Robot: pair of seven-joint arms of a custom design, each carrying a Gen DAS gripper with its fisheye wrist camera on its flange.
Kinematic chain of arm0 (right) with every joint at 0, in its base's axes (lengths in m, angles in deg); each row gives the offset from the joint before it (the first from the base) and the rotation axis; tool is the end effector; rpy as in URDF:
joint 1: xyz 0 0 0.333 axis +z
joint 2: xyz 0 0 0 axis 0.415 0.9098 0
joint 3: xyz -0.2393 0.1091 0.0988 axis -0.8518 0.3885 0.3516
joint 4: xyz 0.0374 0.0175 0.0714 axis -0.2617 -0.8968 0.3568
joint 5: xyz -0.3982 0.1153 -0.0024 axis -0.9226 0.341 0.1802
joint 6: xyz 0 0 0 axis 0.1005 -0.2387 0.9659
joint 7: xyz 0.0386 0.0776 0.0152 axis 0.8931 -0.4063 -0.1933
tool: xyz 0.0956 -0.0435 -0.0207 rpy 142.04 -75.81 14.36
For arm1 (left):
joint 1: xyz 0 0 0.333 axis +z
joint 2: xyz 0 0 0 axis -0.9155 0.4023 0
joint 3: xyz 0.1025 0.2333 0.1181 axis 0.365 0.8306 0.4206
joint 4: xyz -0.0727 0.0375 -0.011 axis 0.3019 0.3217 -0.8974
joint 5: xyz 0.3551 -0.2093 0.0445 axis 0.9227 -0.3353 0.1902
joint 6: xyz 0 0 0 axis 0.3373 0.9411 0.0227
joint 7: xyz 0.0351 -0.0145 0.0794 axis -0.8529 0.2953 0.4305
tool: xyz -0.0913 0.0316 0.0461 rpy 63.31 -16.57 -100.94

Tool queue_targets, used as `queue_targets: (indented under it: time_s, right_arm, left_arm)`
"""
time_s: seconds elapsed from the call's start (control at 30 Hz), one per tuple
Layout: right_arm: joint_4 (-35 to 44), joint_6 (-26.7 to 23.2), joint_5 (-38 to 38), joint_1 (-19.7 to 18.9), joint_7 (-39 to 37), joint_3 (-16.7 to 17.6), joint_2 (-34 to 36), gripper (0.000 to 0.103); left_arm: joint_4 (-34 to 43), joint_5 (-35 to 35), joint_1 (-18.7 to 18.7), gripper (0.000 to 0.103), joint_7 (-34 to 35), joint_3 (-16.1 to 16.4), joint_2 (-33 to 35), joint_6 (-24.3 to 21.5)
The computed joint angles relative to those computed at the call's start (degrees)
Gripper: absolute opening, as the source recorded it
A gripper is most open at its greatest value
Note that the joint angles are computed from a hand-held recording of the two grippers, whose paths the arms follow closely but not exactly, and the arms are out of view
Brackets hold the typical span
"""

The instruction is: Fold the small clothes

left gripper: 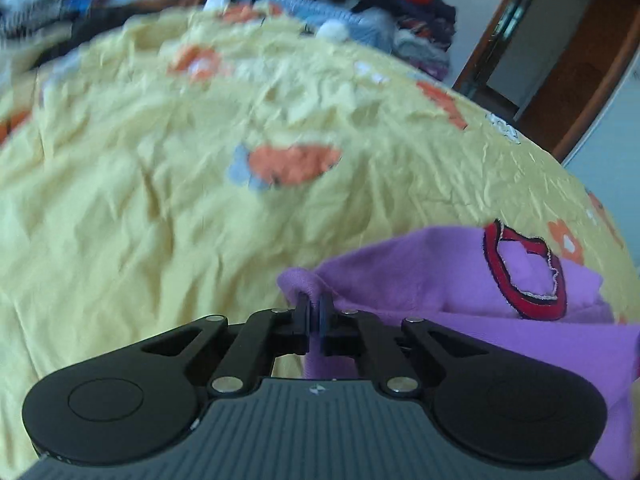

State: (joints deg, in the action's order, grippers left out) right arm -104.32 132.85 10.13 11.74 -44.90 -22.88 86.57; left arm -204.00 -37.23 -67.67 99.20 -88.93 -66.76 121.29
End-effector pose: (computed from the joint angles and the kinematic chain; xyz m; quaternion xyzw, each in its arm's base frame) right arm 0.6821 -0.1329 0.4546 -0.6786 0.5357 -0.0760 0.4968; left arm 0.5889 -0.1120 0.4458 -0.8009 0.4829 -0.2743 0.2241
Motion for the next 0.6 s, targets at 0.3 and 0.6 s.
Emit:
queue_targets:
  time_s: [0.3,0.6]
  right_arm:
    - [10.05,2.26,-16.62,1.7,8.32,0.18,9.79,0.011]
    - [8.31,1.62,-14.2,-0.67,5.46,1.81,8.23,0.043]
  left_arm:
    - [-1.57,6.39,0.67,0.029,-13.03,0.33,-3.53,-8.12]
    - [-6.09,5.64,-3.14,0.089,0.97,-4.0,-7.19,4.75]
